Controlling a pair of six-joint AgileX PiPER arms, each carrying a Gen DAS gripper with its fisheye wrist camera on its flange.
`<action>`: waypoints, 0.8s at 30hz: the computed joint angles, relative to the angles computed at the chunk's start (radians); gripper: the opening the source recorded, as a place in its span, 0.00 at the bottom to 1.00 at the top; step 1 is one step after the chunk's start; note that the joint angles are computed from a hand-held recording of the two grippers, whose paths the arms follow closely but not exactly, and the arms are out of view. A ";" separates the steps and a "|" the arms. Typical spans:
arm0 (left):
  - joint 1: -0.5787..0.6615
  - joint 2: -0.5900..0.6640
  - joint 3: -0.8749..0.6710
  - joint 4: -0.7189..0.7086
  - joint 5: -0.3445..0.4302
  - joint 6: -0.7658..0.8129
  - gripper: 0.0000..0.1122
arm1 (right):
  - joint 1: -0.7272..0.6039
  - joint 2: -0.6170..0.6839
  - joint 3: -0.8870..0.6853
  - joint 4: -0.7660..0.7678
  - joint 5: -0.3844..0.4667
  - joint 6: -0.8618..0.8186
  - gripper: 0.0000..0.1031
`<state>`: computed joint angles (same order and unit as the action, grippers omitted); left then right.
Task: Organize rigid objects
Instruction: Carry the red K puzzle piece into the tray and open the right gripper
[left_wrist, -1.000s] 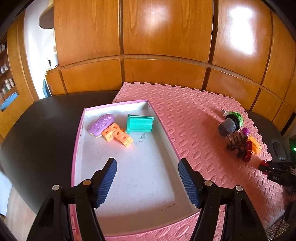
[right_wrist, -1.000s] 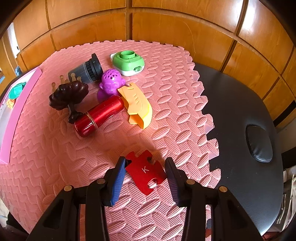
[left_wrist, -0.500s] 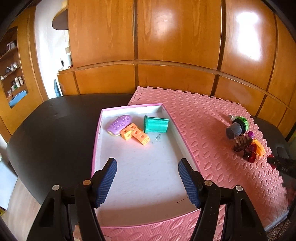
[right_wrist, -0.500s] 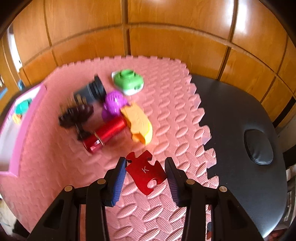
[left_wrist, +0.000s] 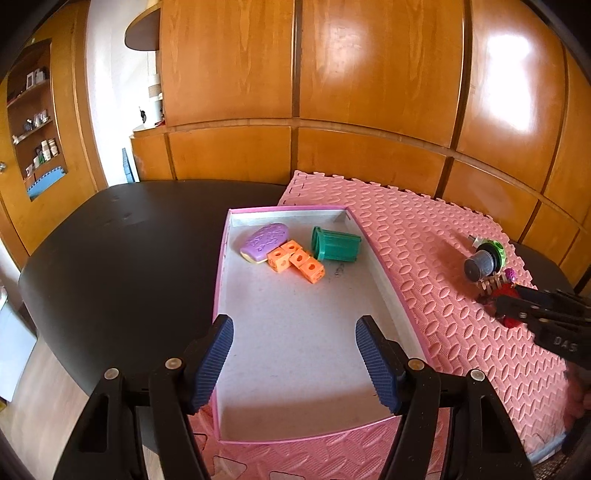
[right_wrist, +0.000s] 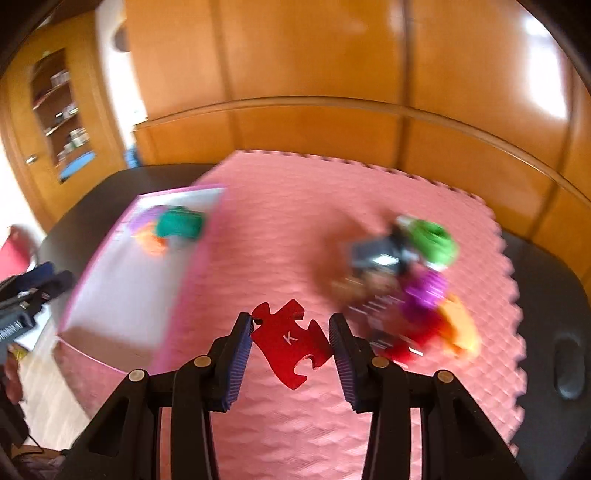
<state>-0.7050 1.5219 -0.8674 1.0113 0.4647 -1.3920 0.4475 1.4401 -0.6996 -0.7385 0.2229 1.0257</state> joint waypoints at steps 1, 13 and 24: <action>0.002 -0.003 0.005 0.006 -0.002 -0.007 0.62 | 0.032 0.029 -0.035 -0.004 0.008 0.005 0.41; 0.058 -0.029 0.054 0.002 -0.032 -0.023 0.62 | 0.156 0.293 -0.355 0.223 0.074 -0.275 0.41; 0.091 -0.025 0.070 -0.019 -0.059 -0.015 0.62 | 0.180 0.512 -0.633 0.212 0.224 -0.332 0.41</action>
